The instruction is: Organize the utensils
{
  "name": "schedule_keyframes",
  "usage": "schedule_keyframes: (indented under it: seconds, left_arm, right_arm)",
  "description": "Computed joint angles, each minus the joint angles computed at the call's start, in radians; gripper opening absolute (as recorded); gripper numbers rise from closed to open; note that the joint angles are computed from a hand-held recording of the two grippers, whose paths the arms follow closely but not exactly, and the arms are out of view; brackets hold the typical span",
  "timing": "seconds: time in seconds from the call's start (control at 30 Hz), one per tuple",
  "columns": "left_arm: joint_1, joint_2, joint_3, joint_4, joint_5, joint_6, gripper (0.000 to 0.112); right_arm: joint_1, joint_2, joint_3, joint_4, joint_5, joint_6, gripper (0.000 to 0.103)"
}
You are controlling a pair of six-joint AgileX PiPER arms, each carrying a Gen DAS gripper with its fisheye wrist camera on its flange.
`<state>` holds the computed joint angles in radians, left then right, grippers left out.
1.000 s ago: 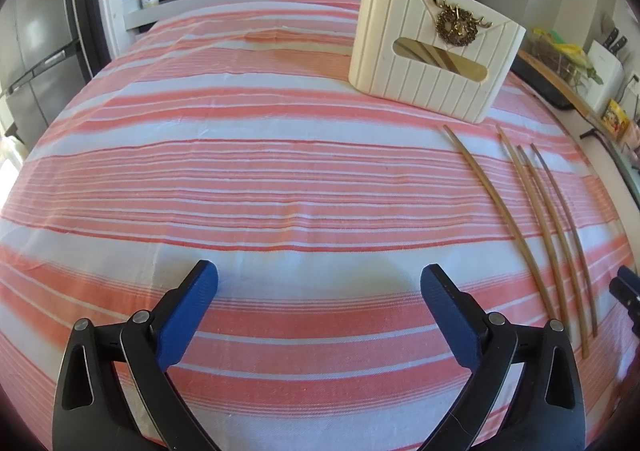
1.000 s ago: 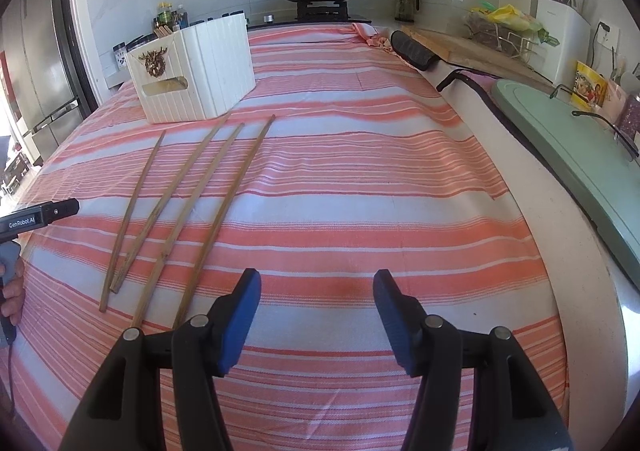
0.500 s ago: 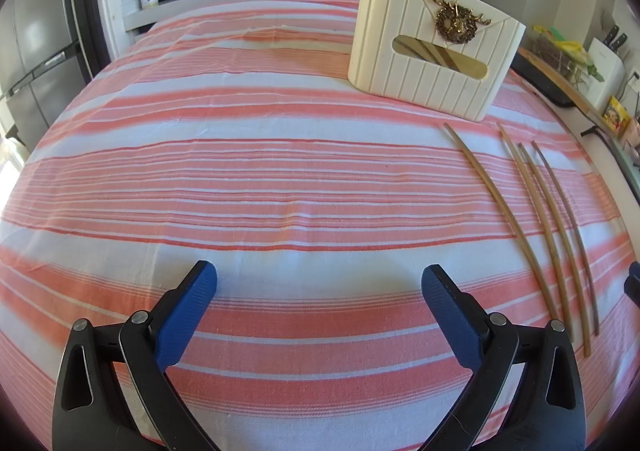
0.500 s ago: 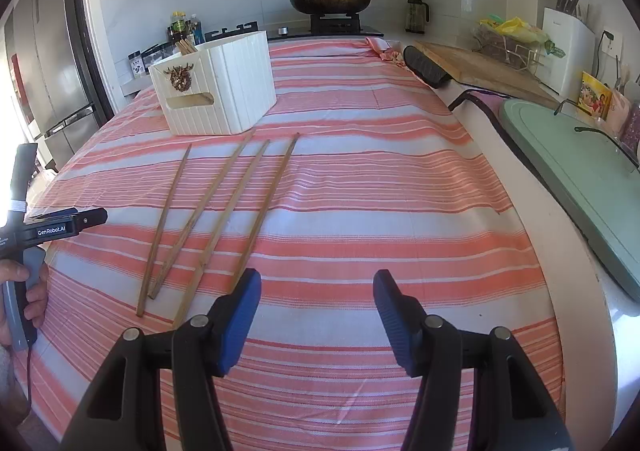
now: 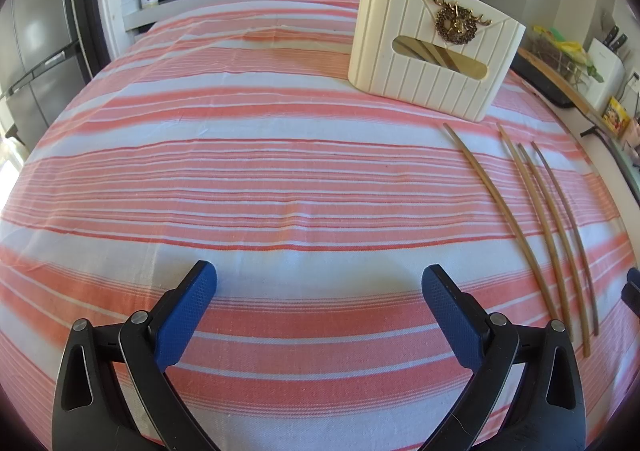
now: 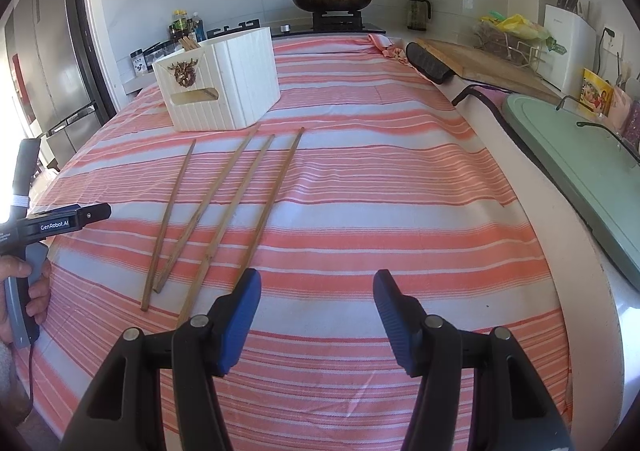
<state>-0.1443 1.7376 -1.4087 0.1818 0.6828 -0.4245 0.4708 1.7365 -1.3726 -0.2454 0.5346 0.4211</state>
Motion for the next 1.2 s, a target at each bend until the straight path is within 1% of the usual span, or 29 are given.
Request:
schedule_keyframes:
  seconds: [0.63, 0.73, 0.8, 0.83, 0.9, 0.97, 1.03, 1.1, 1.2]
  left_arm:
    - [0.001, -0.002, 0.002, -0.003, -0.001, 0.004, 0.102]
    - [-0.003, 0.002, -0.008, 0.005, 0.010, -0.002, 0.102]
    - [-0.015, 0.010, -0.030, 0.028, 0.039, -0.022, 0.102]
    - [-0.017, 0.012, -0.044, 0.014, 0.052, -0.018, 0.102]
    - [-0.015, 0.005, -0.065, -0.059, 0.057, 0.016, 0.102]
    - [-0.022, 0.007, -0.103, -0.130, 0.068, 0.047, 0.102]
    - [-0.046, 0.028, -0.162, -0.171, 0.091, 0.070, 0.102]
    - [-0.082, 0.078, -0.252, -0.170, 0.142, 0.080, 0.102]
    - [-0.127, 0.179, -0.403, -0.125, 0.221, 0.029, 0.102]
  right_arm:
    - [0.012, -0.007, 0.002, -0.009, 0.001, 0.012, 0.060]
    - [0.013, -0.007, 0.001, -0.010, 0.004, 0.014, 0.060]
    - [0.010, -0.008, 0.002, -0.009, 0.006, 0.014, 0.060]
    - [0.006, -0.011, 0.006, -0.006, 0.004, 0.010, 0.060]
    - [-0.004, -0.022, 0.020, -0.017, -0.009, 0.028, 0.060]
    - [-0.028, -0.019, 0.024, 0.006, -0.017, 0.014, 0.060]
    - [-0.047, -0.006, 0.011, 0.039, -0.011, -0.006, 0.060]
    - [-0.060, 0.007, -0.004, 0.069, -0.002, -0.029, 0.060]
    - [-0.060, 0.008, -0.005, 0.075, -0.006, -0.035, 0.060]
